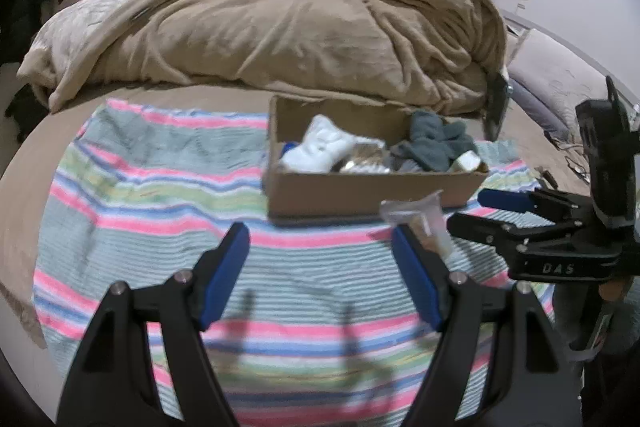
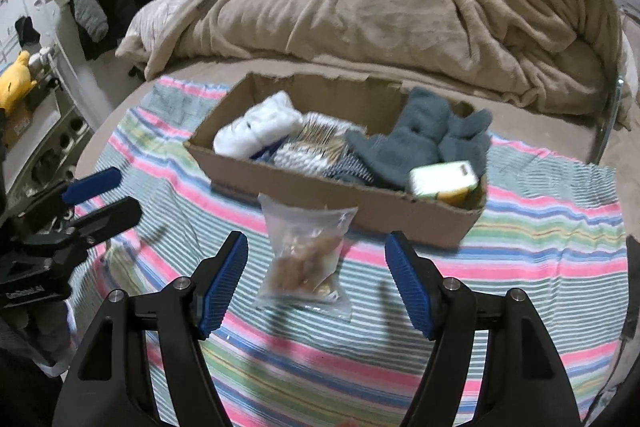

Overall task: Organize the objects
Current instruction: 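Grasp the clear snack bag on the sheet with the right tool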

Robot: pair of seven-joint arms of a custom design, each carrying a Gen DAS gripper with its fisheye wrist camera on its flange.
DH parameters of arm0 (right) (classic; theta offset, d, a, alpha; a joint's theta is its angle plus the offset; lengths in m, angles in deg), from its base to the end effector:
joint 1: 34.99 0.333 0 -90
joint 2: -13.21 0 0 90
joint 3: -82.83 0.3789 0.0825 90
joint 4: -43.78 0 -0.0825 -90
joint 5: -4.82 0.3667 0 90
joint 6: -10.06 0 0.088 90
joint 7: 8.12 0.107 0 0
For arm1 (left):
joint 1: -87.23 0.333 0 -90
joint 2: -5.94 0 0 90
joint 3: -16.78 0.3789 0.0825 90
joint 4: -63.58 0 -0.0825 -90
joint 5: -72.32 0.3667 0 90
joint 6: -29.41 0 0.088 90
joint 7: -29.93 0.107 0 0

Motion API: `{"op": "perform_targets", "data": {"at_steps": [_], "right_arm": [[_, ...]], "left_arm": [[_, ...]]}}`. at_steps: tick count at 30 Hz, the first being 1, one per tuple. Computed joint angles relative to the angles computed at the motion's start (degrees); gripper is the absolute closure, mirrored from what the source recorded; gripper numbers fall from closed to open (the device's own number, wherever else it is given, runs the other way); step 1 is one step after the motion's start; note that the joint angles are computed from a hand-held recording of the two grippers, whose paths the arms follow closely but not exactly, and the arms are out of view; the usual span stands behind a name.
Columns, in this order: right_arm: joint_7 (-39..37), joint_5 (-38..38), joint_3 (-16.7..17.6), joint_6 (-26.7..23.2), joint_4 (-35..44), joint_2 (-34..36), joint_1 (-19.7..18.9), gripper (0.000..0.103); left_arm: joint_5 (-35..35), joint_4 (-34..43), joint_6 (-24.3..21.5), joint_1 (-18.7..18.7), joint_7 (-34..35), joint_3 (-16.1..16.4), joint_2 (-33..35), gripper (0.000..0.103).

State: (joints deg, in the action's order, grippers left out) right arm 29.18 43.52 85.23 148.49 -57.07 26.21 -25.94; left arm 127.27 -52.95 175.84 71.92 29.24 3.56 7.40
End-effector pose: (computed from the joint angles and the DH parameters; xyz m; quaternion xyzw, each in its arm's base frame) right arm 0.6461 0.1313 0.5513 -0.8531 0.3977 -0.0701 0.3302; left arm 0.5047 -0.2860 0.5534 -0.7613 0.5072 -0.2976 0.2731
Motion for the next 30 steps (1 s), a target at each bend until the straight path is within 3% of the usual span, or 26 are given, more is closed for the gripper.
{"op": "perform_targets", "data": {"at_steps": [15, 16, 17, 18, 21, 30], "right_arm": [[2.6, -5.5, 0.3, 2.3, -0.7, 3.0, 2.4, 0.03], [2.5, -5.9, 0.3, 2.6, -0.9, 3.0, 2.6, 0.035], [2.6, -6.7, 0.2, 3.1, -1.2, 3.0, 2.9, 0.047], [2.7, -7.6, 0.1, 3.9, -1.7, 2.9, 3.3, 0.05], [1.5, -7.8, 0.4, 5.8, -3.0, 2.2, 3.5, 0.054], [-1.5, -5.5, 1.2, 4.8, -3.7, -0.2, 3.3, 0.056]], "left_arm": [[-0.2, -4.8, 2.6, 1.7, -4.2, 0.6, -1.2, 0.028], [-0.3, -5.0, 2.8, 1.8, -4.4, 0.6, -1.3, 0.028], [-0.4, -5.3, 2.8, 1.9, -4.5, 0.6, -1.4, 0.028], [-0.3, -5.5, 3.0, 1.9, -4.7, 0.6, -1.5, 0.028], [-0.2, -6.1, 3.2, 2.2, -5.2, 0.6, -1.9, 0.028], [0.5, -6.1, 2.3, 2.5, -5.3, 0.3, -3.1, 0.028]]}}
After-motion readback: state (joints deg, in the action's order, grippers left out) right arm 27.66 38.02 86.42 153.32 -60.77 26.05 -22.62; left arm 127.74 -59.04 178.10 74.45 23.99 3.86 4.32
